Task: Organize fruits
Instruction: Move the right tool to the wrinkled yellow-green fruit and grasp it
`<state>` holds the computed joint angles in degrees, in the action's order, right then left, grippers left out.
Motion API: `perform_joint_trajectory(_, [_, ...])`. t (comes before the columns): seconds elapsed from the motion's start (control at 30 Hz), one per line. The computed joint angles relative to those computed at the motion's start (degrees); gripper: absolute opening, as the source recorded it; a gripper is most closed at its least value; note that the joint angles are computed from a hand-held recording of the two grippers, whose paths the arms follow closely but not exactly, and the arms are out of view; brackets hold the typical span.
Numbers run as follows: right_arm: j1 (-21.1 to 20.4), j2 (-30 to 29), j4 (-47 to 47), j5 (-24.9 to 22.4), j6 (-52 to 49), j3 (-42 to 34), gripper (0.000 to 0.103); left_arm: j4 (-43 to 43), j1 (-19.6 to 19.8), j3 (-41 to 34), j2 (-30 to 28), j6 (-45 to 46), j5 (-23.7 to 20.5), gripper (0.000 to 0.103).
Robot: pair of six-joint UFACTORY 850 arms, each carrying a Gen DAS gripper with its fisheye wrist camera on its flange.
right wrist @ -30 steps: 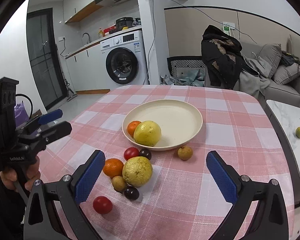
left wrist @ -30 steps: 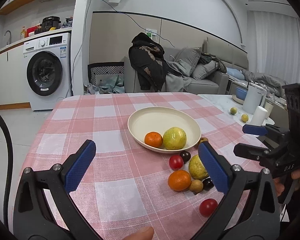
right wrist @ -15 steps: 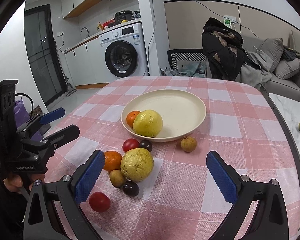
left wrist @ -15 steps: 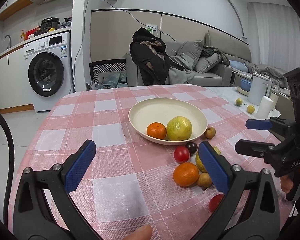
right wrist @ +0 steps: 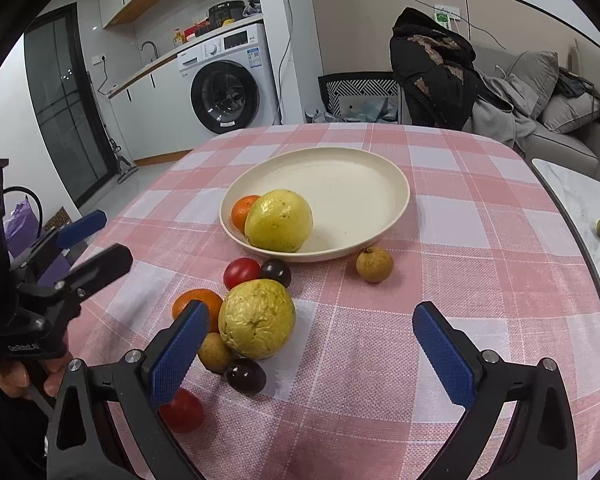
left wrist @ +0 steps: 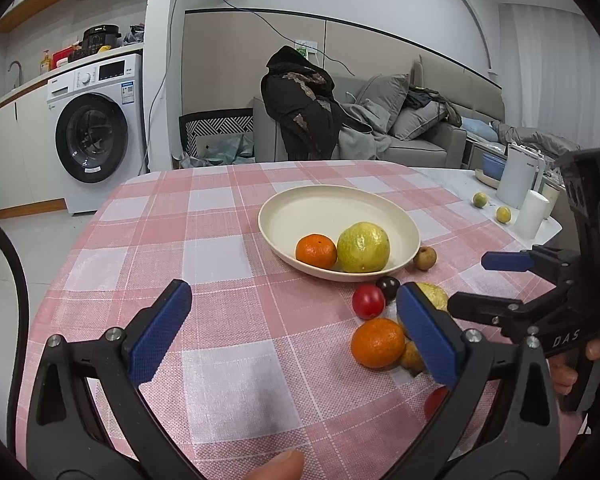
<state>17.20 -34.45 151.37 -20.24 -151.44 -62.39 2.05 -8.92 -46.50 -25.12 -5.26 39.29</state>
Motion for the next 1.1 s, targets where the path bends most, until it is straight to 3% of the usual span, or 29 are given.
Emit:
perform_joint_trajectory(0.5, [1.1,-3.0,-7.2,4.8,8.3,-3.7,0.103,0.4,0.1,-0.1,-0.3,-0.4,-0.1,0.102])
perform_joint_trajectory(1.1, [1.7,-4.8,-6.5,8.4,9.1,-6.2,0.103,1.4,0.6,-0.6,-0.5,-1.5,-1.9,0.102])
